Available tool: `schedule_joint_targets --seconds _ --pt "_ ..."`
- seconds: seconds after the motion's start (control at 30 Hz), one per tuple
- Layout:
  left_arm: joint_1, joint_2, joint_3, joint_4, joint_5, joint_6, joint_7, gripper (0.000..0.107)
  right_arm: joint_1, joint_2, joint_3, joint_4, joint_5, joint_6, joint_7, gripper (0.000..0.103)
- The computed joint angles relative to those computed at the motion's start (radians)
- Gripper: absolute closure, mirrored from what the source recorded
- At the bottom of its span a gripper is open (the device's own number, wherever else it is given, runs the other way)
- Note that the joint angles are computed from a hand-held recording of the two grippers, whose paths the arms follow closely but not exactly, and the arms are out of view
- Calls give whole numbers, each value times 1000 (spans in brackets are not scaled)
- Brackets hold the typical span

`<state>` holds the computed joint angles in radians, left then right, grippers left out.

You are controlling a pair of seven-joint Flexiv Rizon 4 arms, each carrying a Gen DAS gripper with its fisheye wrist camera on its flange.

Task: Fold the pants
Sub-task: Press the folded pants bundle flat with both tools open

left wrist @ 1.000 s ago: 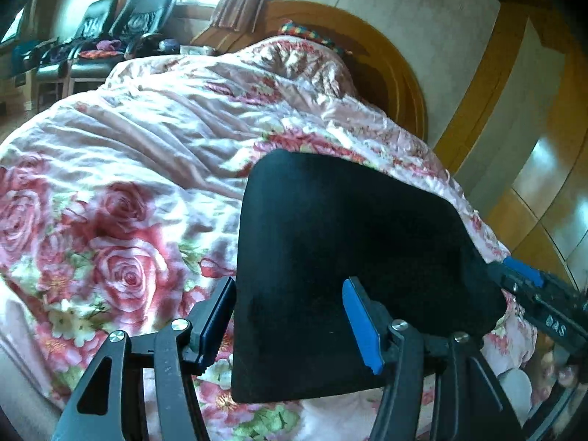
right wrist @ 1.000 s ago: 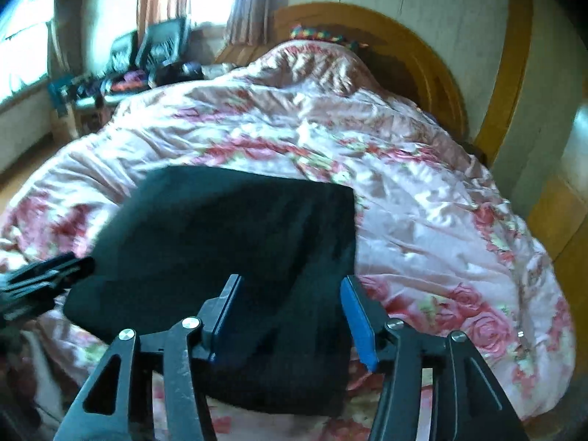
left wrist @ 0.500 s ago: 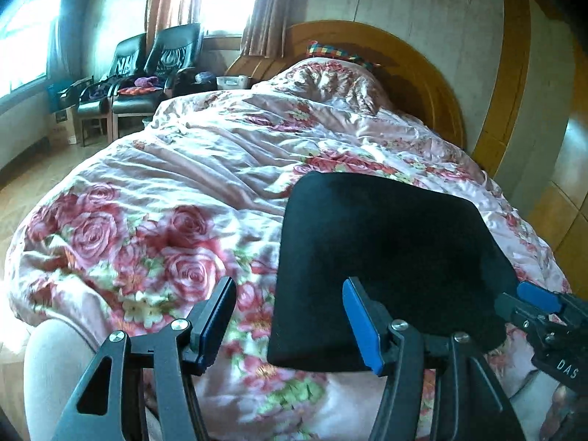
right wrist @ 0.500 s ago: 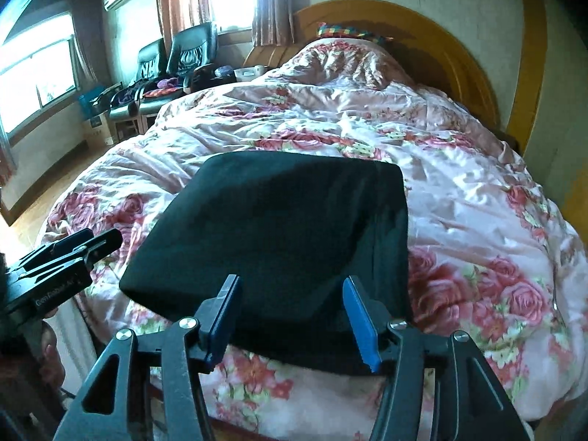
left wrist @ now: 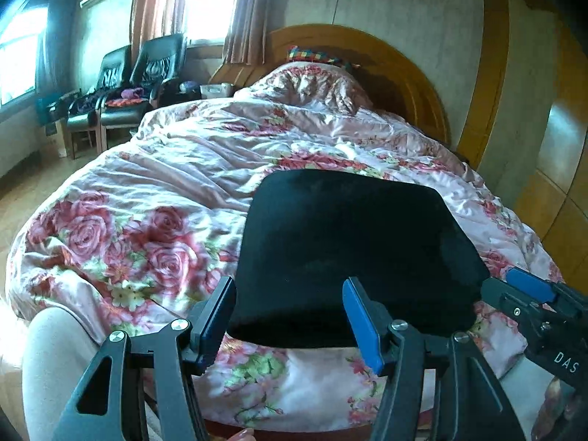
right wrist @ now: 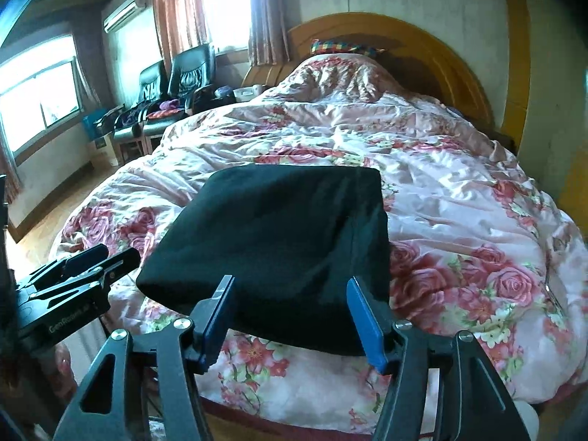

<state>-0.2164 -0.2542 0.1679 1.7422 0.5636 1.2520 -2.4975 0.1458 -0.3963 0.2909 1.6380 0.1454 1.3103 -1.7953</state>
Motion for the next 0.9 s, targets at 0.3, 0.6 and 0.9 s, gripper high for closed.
schedule_joint_targets --seconds 0.3,0.6,0.9 --pt "-27 16 -3 -39 122 -101 -108 46 6 3 -6 15 -10 33 18 40" --pt "-6 17 -33 -39 103 -132 -81 46 7 -2 -13 21 -31 33 46 40" --pt "-8 17 -37 -43 115 -150 -80 46 3 -8 -5 20 -39 32 49 39"
